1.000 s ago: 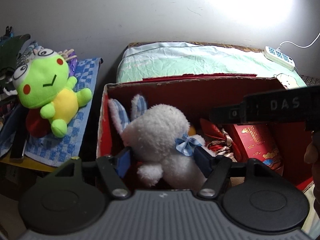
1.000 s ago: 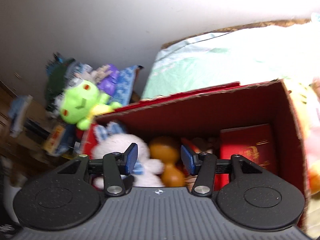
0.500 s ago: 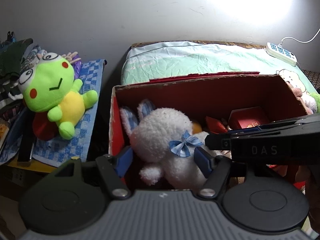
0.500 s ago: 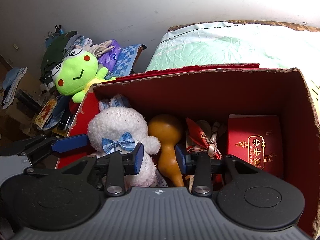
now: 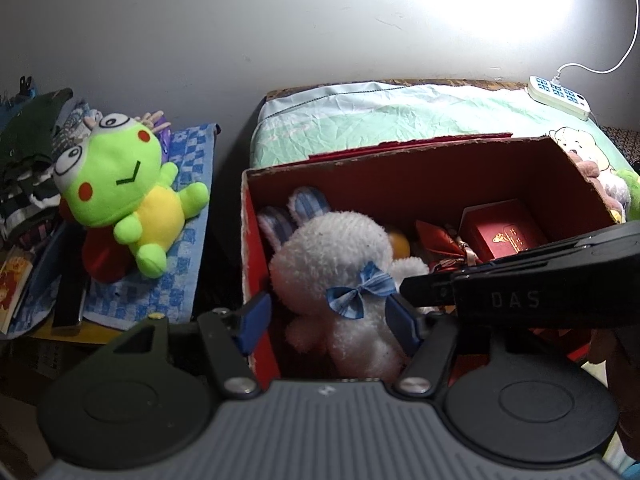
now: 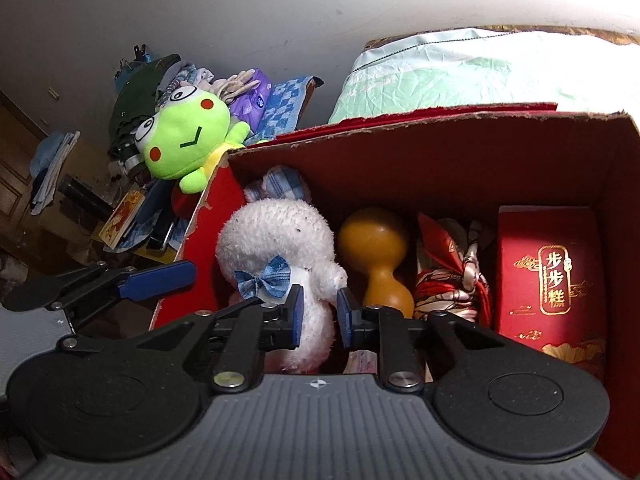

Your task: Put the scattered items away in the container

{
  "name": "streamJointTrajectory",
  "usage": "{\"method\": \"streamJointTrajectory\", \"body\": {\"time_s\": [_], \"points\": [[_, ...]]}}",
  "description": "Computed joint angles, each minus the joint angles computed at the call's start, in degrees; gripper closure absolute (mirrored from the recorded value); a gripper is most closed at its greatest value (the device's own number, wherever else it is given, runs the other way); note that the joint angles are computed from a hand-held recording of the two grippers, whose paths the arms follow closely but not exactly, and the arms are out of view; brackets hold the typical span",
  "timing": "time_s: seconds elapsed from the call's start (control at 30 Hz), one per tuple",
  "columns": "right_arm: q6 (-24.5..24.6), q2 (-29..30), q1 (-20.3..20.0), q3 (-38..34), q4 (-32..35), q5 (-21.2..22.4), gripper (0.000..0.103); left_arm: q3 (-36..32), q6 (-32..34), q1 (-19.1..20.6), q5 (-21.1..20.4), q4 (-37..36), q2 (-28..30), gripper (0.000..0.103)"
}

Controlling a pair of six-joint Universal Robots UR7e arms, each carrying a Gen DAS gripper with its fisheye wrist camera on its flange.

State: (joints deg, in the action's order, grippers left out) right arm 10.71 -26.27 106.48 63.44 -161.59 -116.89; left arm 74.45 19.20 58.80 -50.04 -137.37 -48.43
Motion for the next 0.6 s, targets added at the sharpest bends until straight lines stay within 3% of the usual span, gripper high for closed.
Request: {"method": "streamJointTrajectory", "body": {"time_s": [0.2, 0.6], "points": [[6.16, -1.51, -1.48, 2.2, 0.83, 6.66, 0.087, 0.68, 1.32, -0.48, 2.33, -0.36, 0.43, 0.037], [3.79, -2.23, -0.84, 3.85, -1.97, 2.44, 0.082, -0.65, -0.98, -0.74, 3.14, 1.33, 1.42, 0.029]]}}
